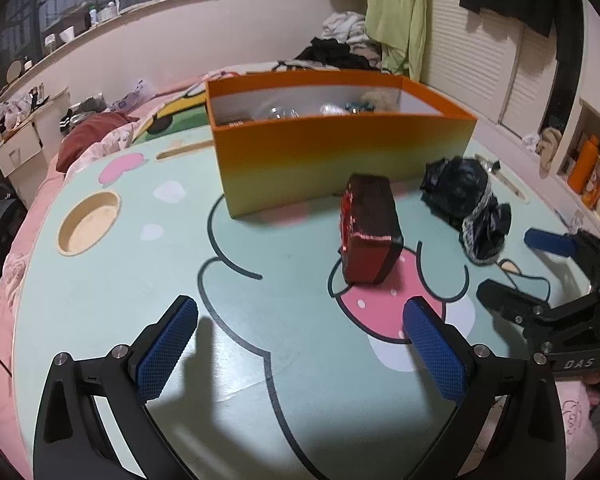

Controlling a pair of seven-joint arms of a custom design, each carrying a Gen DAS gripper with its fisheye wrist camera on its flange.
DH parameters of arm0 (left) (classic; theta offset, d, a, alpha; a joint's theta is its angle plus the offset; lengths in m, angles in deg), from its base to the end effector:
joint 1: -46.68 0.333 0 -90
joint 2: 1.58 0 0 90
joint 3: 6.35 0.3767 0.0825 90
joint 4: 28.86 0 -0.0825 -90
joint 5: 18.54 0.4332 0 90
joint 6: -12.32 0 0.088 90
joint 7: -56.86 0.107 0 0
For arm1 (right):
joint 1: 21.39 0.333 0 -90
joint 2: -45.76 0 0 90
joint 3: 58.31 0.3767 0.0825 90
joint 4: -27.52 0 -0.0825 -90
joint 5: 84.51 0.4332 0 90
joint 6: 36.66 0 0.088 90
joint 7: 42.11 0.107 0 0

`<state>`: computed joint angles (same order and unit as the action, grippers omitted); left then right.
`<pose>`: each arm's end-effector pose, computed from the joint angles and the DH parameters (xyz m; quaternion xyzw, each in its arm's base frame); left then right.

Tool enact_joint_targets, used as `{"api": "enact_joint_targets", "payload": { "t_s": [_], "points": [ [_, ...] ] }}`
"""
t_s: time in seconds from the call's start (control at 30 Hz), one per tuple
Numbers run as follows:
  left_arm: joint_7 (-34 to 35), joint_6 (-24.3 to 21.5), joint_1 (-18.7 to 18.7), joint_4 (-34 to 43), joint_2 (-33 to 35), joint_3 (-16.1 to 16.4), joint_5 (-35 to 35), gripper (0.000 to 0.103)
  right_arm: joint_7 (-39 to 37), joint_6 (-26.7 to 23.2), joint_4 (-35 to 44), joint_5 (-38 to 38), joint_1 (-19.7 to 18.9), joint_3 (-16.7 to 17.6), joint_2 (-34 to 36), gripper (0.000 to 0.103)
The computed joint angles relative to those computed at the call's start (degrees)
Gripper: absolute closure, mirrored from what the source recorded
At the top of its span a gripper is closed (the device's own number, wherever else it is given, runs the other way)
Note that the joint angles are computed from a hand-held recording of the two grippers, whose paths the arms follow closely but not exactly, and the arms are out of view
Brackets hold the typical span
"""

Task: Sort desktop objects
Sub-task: 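Reach into the orange box and grasp the silver metal piece with left tool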

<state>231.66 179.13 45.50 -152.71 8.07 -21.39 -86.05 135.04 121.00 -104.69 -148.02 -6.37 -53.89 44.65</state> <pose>0.6136 -0.1149 0.3847 -0.4097 0.8319 -0.3324 0.1718 0.5231 0.2234 0.4152 -0.5798 0.7290 -0.2758 0.2372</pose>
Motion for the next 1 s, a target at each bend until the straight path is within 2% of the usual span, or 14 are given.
{"api": "enact_joint_targets", "payload": {
  "t_s": [0.1,0.23,0.3,0.33,0.4,0.43,0.47,0.57,0.6,0.63,0.67,0.73,0.9,1.0],
  "points": [
    [2.40,-0.18,0.40,-0.03,-0.86,-0.31,-2.80,0.008,-0.03,-0.03,-0.02,0.02,0.01,-0.01,-0.02,0.000],
    [2.10,-3.72,0.19,0.90,-2.38,1.08,-3.38,0.020,0.10,0.03,-0.09,-0.10,-0.01,-0.02,-0.03,0.000],
    [-1.73,-7.44,0.18,2.18,-3.10,2.37,-0.86,0.036,-0.09,-0.01,-0.09,0.09,-0.02,-0.02,-0.09,0.000],
    [-5.80,-10.34,0.25,3.32,-3.19,3.20,1.92,0.048,0.26,0.03,-0.14,-0.26,-0.03,-0.01,-0.04,0.000],
    [-13.51,-15.47,0.27,6.25,-2.50,4.27,7.48,0.062,0.03,0.10,-0.16,-0.10,-0.08,-0.06,-0.11,0.000],
    [-17.09,-17.71,0.21,8.20,-1.64,4.54,10.37,0.076,-1.63,-0.44,0.07,1.66,0.14,0.11,-0.81,0.000],
    [-20.60,-19.52,0.09,10.32,-0.59,4.66,13.32,0.082,-1.60,-0.52,-0.17,1.72,0.14,0.26,-1.13,0.000],
    [-30.82,-20.83,-1.24,17.04,3.70,4.43,22.89,0.079,-1.48,-0.58,-0.16,1.68,-0.05,0.51,-1.12,0.000],
    [-38.24,-21.58,-2.82,20.60,6.29,5.22,30.03,0.074,-1.45,-0.59,-0.14,1.65,-0.09,0.55,-1.09,0.000],
    [-42.54,-22.64,-3.54,22.79,7.87,5.61,33.89,0.064,-1.45,-0.57,-0.19,1.64,-0.13,0.56,-1.11,0.000],
    [-46.21,-24.49,-4.09,25.88,10.04,5.75,36.89,0.060,-1.41,-0.55,-0.20,1.61,-0.15,0.58,-1.11,0.000],
    [-51.23,-27.10,-5.07,31.84,14.57,5.66,41.66,0.060,-1.31,-0.50,-0.20,1.54,-0.19,0.62,-1.09,0.000],
    [-68.84,-23.23,-13.40,39.37,21.70,12.41,62.22,0.060,-1.64,-0.49,-0.27,1.79,-0.29,0.74,-1.36,0.000],
    [-70.20,-22.55,-12.54,40.61,22.83,10.53,64.64,0.056,-1.87,-0.44,0.07,1.86,-0.31,0.73,-1.16,0.000]
  ]
}}
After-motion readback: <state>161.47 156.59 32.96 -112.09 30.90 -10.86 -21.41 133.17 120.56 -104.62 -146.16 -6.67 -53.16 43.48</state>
